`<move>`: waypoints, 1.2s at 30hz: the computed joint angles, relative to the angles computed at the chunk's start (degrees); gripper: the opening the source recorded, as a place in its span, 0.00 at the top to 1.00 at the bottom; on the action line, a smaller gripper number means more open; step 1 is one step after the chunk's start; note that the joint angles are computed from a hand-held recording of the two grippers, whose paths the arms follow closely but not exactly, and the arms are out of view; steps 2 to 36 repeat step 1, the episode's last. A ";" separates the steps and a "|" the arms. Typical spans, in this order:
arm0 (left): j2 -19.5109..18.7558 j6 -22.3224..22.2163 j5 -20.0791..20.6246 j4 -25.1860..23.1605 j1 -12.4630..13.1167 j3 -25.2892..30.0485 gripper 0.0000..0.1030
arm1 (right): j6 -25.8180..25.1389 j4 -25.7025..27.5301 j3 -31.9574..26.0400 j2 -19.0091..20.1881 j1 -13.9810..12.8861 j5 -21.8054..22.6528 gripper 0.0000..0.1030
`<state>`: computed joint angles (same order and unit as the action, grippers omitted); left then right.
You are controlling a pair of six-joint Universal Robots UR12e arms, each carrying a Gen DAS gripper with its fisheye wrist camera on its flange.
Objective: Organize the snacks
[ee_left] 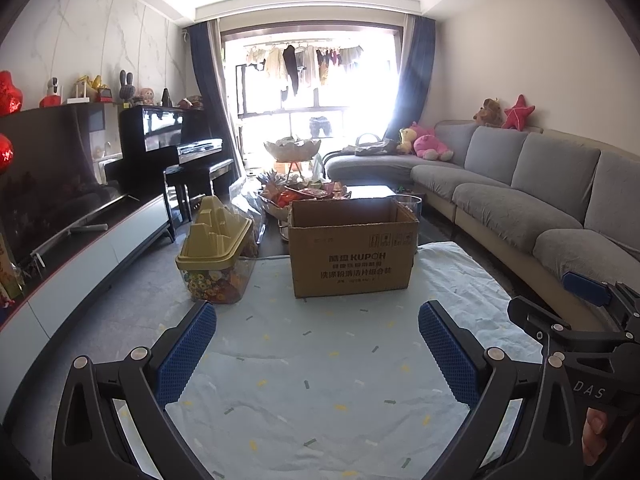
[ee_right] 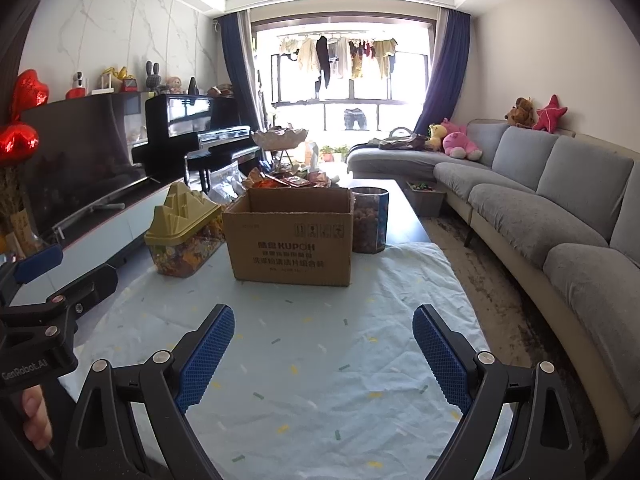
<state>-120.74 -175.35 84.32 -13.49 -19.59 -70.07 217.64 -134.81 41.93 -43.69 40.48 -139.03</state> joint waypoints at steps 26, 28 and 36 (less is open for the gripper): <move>-0.02 -0.03 0.05 -0.25 0.00 0.04 0.00 | 0.10 0.04 0.06 -0.02 -0.02 0.10 0.11; -0.02 -0.03 0.05 -0.25 0.00 0.04 0.00 | 0.10 0.04 0.06 -0.02 -0.02 0.10 0.11; -0.02 -0.03 0.05 -0.25 0.00 0.04 0.00 | 0.10 0.04 0.06 -0.02 -0.02 0.10 0.11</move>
